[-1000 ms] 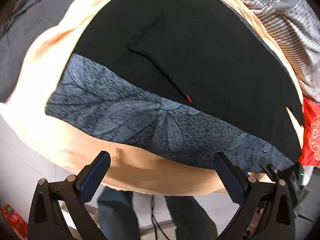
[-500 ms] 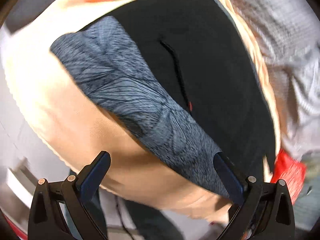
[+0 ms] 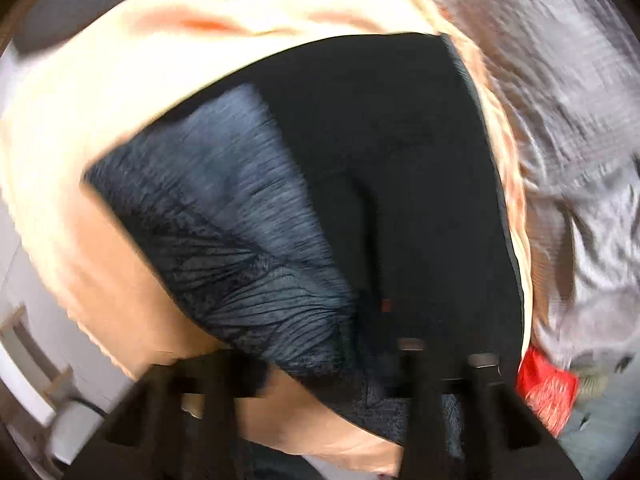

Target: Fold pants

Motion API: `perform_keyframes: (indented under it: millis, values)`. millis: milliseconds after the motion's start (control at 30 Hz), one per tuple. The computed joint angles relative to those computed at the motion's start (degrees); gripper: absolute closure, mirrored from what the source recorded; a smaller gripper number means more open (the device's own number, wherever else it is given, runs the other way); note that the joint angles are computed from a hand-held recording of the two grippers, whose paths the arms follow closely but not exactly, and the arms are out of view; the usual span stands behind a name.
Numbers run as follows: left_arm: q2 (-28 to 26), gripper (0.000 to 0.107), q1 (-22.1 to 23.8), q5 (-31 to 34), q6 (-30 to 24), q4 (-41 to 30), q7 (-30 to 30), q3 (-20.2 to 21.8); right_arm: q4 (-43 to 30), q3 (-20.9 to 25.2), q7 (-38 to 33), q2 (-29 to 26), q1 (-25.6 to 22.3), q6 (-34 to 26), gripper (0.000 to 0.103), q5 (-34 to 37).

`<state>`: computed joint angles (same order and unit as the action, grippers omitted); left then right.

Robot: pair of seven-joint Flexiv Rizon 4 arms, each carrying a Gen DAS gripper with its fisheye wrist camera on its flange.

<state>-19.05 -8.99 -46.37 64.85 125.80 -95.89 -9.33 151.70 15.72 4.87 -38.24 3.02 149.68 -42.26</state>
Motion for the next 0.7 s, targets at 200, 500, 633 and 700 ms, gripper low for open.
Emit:
perform_keyframes:
  millis: [200,500,633,700]
  values:
    - [1.3,0.086,1.4,6.9,-6.8,-7.2,4.8,1.2,-1.1,-1.8,2.1,7.2,-1.4,-5.2,0.095,-1.8]
    - [-11.8,0.086,1.6,11.7,-9.6,-28.9,7.6,-0.3,-16.9,-8.5,10.2,9.8,-9.6,-16.2,0.095,-22.8]
    - [-19.5,0.086,0.4,18.0,-11.4,-39.0,5.7,1.2,-29.0,-11.7,19.9,3.7,-10.7,-20.7,0.095,-35.0]
    - [-23.1,0.086,-0.1,20.4,-12.3,-43.3,4.7,1.7,-33.7,-14.0,24.2,1.3,-9.8,-21.6,0.095,-39.1]
